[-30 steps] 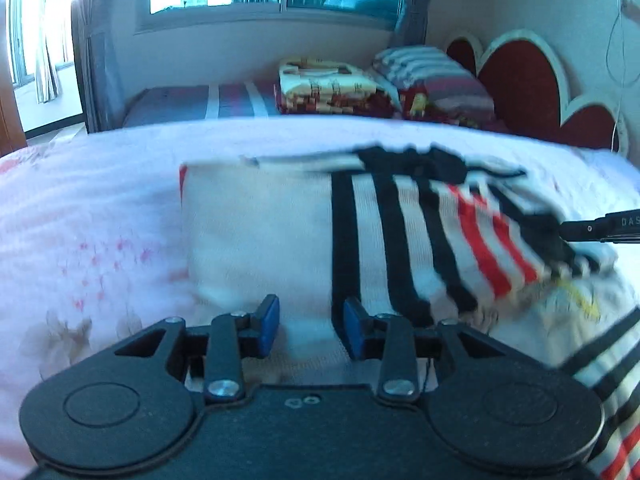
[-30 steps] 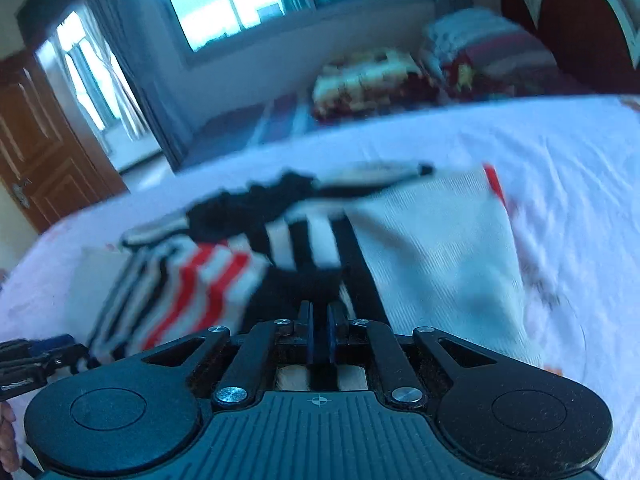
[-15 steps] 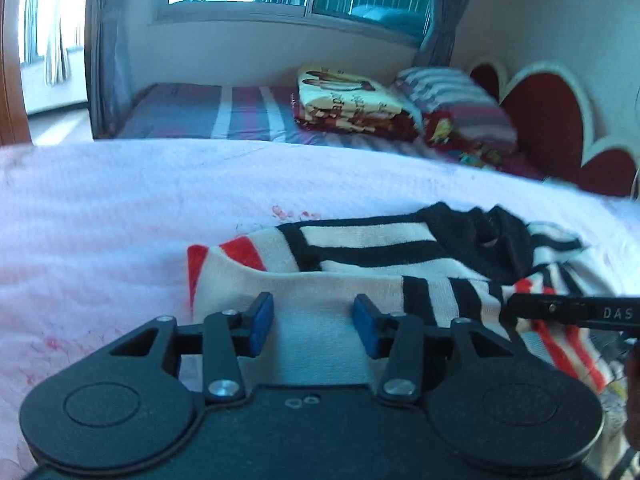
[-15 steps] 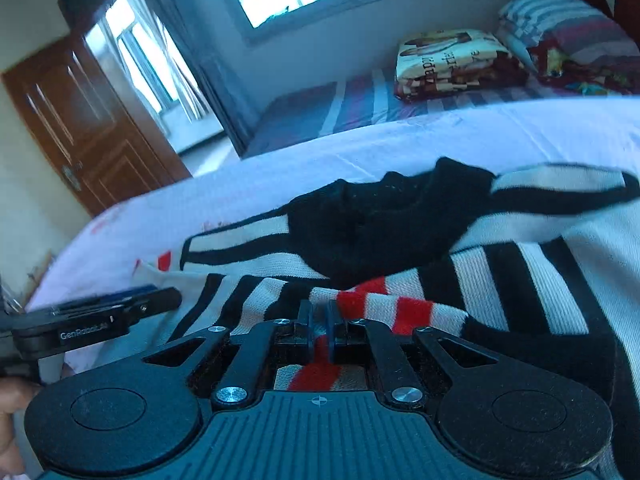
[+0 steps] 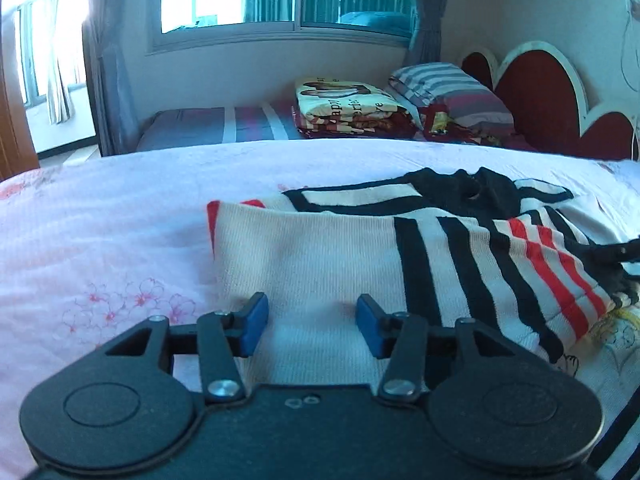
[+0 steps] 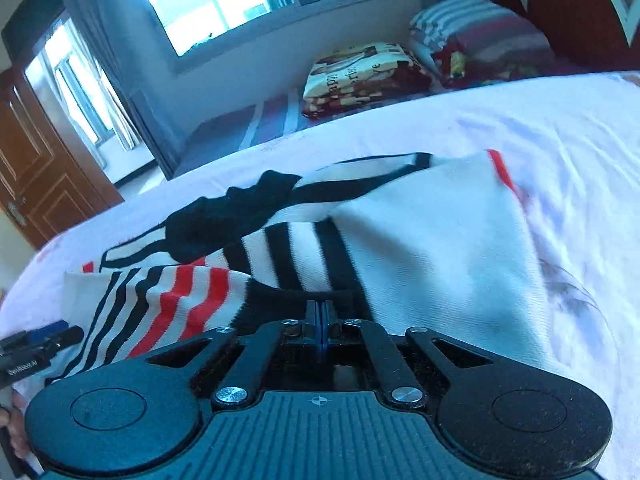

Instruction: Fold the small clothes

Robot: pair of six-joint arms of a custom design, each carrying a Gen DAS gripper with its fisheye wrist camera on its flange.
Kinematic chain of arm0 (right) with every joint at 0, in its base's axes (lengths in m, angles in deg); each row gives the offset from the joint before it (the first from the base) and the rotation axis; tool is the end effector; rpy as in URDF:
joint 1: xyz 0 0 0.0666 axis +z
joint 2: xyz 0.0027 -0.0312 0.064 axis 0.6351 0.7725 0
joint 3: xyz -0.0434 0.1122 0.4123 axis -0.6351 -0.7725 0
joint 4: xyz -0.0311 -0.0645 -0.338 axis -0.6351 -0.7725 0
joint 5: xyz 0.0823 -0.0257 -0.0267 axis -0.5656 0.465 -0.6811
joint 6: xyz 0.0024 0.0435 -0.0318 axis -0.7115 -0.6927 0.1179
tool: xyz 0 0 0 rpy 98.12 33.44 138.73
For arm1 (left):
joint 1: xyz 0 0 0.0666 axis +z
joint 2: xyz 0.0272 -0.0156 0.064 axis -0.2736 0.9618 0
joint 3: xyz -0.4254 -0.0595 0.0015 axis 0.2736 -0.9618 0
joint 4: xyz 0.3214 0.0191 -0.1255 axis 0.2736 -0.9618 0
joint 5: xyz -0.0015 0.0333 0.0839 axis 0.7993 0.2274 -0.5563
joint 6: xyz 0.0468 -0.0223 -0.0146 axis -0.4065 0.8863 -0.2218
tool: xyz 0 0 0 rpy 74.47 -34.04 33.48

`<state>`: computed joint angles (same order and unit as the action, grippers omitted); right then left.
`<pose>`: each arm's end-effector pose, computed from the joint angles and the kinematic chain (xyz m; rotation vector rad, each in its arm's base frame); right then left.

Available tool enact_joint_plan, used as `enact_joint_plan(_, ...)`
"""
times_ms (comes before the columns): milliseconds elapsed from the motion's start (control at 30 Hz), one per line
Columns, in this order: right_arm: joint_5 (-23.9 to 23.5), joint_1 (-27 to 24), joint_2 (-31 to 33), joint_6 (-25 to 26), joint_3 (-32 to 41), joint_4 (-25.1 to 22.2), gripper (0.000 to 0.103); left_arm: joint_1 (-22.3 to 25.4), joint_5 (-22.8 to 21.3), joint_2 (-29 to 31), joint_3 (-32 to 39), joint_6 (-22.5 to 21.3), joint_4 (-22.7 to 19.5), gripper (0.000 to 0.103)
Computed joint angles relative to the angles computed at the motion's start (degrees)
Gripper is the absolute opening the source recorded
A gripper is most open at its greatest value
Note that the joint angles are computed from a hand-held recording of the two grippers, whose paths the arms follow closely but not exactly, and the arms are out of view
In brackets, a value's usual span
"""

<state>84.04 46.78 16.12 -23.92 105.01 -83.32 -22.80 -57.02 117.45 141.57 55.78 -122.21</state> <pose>0.4524 0.0559 0.4935 0.5526 2.2453 0.3012 0.6318 -0.0878 0.4492 0.5667 2.2056 -0.2859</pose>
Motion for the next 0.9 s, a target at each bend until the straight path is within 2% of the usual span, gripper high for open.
enact_joint_plan(33, 1.5, 0.3, -0.4, 0.5, 0.5, -1.0, 0.001, -0.3, -1.1, -0.1, 0.9, 0.1, -1.3, 0.045)
enact_joint_plan(67, 2.9, 0.6, -0.9, 1.0, 0.6, -1.4, 0.001, -0.5, -1.5, -0.7, 0.9, 0.4, -1.2, 0.046)
enact_joint_plan(133, 1.6, 0.7, -2.5, 0.8, -0.4, 0.1, 0.001, -0.8, 0.0, -2.6, -1.1, 1.4, 1.0, 0.047)
enact_joint_plan(233, 0.6, 1.5, -2.8, 1.8, -0.5, -1.1, 0.002, -2.3, 0.0, -4.3, -3.3, 0.8, 1.5, 0.047)
enact_joint_plan(300, 1.6, 2.3, -1.7, 3.9, 0.5, -3.8, 0.001, -3.4, -0.9, -4.5, -4.4, 0.1, 0.9, 0.047)
enact_joint_plan(367, 3.0, 3.1, -1.6, 5.7, -0.4, -3.0, 0.002, -4.2, -3.1, -4.1, -5.3, -0.1, -0.6, 0.048)
enact_joint_plan(433, 2.3, 2.8, -2.0, 6.3, -1.1, -2.4, 0.002, -4.1, -3.4, -5.3, -8.6, -0.2, 3.2, 0.048)
enact_joint_plan(567, -1.0, 1.4, -2.9, 6.2, -1.8, -1.9, 0.002, -4.4, -4.9, -6.0, -9.1, 0.3, 2.9, 0.048)
enact_joint_plan(600, -0.9, 1.1, -3.7, 5.2, -2.5, -0.9, 0.007, -4.4, -5.4, -6.3, -9.3, 0.3, 3.0, 0.047)
enact_joint_plan(633, -1.4, 0.5, -4.7, 4.0, -3.5, 1.0, 0.034, -4.4, -5.8, -6.9, -9.8, 0.7, 3.6, 0.048)
enact_joint_plan(667, -2.1, -0.1, -5.3, 3.1, -4.4, 2.4, 0.053, -4.3, -6.0, -7.6, -10.7, 1.6, 4.7, 0.049)
enact_joint_plan(700, -3.1, -0.7, -5.4, 2.5, -5.0, 3.5, 0.065, -4.0, -6.0, -8.4, -11.9, 2.8, 6.0, 0.049)
enact_joint_plan(767, -7.0, -1.8, -5.0, 2.6, -5.1, 3.8, 0.062, -3.7, -6.4, -8.8, -12.8, 4.7, 6.5, 0.049)
enact_joint_plan(833, -9.4, -2.2, -4.4, 3.6, -5.0, 3.5, 0.039, -4.1, -8.0, -8.8, -13.2, 4.7, 6.4, 0.049)
enact_joint_plan(900, -7.5, -1.6, -4.1, 4.8, -5.1, 3.4, 0.033, -4.7, -9.8, -8.9, -13.6, 4.8, 6.8, 0.049)
